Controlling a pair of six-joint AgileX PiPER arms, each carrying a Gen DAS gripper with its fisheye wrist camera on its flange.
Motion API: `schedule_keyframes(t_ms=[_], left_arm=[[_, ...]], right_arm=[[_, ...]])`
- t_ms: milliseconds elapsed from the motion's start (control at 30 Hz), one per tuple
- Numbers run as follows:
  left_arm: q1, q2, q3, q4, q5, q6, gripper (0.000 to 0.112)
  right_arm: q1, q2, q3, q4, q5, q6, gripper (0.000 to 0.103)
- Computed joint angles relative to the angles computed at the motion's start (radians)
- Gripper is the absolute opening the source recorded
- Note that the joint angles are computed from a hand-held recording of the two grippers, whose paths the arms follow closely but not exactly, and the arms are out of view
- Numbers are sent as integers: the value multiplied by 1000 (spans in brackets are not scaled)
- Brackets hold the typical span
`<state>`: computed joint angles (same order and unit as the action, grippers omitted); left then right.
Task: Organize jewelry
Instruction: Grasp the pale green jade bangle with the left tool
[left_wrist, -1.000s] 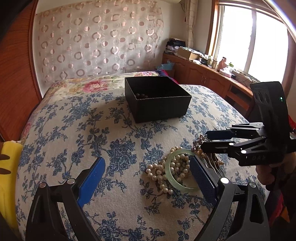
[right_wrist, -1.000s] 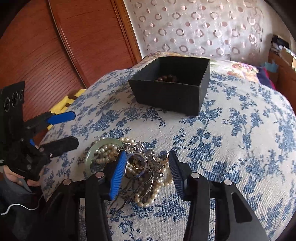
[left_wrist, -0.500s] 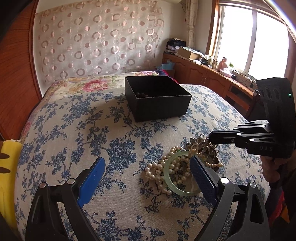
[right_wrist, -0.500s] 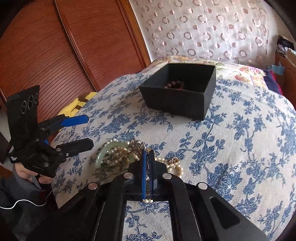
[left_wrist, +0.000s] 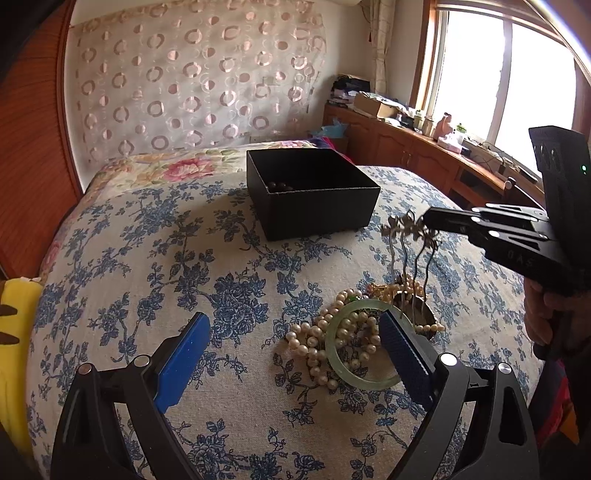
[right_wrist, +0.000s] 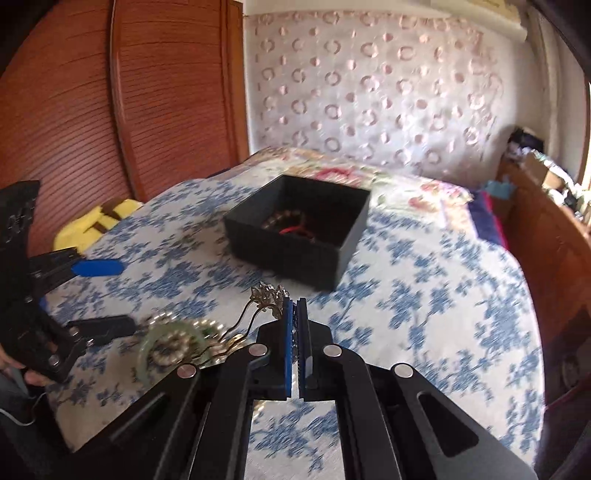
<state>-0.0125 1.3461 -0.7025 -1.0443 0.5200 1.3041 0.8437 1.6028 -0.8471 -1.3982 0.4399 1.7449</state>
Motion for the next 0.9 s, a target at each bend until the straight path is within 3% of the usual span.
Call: schedule_keyframes(t_ms=[200, 500, 900], left_arm=[[-15, 2, 1, 14, 5, -9, 89], [-81, 16, -1, 47, 22, -34, 89], [-231, 68, -4, 198, -85, -178, 89]], right_arm=[[-7, 20, -26, 3, 104, -13, 2], [-41, -17, 10, -7, 114, 16, 2], [-38, -20, 12, 5, 106, 6, 2]])
